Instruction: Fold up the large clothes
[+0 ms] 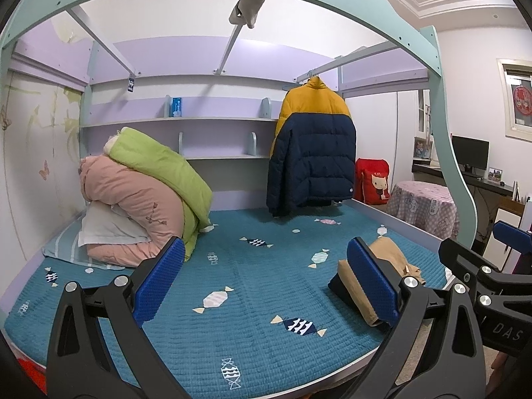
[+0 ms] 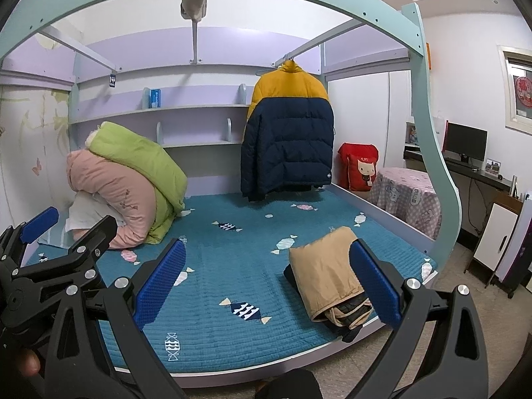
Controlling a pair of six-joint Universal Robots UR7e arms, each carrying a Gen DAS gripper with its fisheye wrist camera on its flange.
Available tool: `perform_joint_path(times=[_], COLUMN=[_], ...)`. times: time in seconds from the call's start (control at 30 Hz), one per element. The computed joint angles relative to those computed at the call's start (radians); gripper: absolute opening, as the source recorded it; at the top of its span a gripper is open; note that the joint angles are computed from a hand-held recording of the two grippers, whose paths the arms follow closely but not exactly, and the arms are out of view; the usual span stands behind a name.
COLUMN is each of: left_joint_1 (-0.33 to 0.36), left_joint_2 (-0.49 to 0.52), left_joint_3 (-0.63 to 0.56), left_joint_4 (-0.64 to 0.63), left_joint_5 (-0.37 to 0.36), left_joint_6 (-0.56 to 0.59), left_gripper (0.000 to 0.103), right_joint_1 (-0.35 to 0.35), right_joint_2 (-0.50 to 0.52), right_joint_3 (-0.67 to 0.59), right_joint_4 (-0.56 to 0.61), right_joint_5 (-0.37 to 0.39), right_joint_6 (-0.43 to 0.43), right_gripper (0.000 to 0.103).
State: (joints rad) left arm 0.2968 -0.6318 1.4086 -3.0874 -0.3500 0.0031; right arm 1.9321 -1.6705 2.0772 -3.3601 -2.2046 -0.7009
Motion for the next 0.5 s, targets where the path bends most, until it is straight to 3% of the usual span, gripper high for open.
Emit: perform_joint_path(times=[0.2,0.37,0.5], left_joint_1=[0.039,0.084,0.138], left_joint_2=[-0.007,-0.039,-0.093], left_joint_3=[0.002,0.027,0.077], left_joint_4=[0.015,0.078,0.198], left_joint_5=[-0.034,-0.051,-0.047], left_joint_6=[-0.024,-0.104,-0.240], left_gripper=[0.098,0.098,0.098], right_joint_1=[0.003,-0.010,-0.021], right_joint_2=[0.069,0.126,0.199], right_joint_3=[-0.033,-0.075,-0.113], right_joint_4=[-0.023,0.077,0.165], right_joint_5=[-0.039,-0.040,-0.036], right_joint_6=[-0.018,0.044,0.087], right_gripper=[0.095,0.095,0.095])
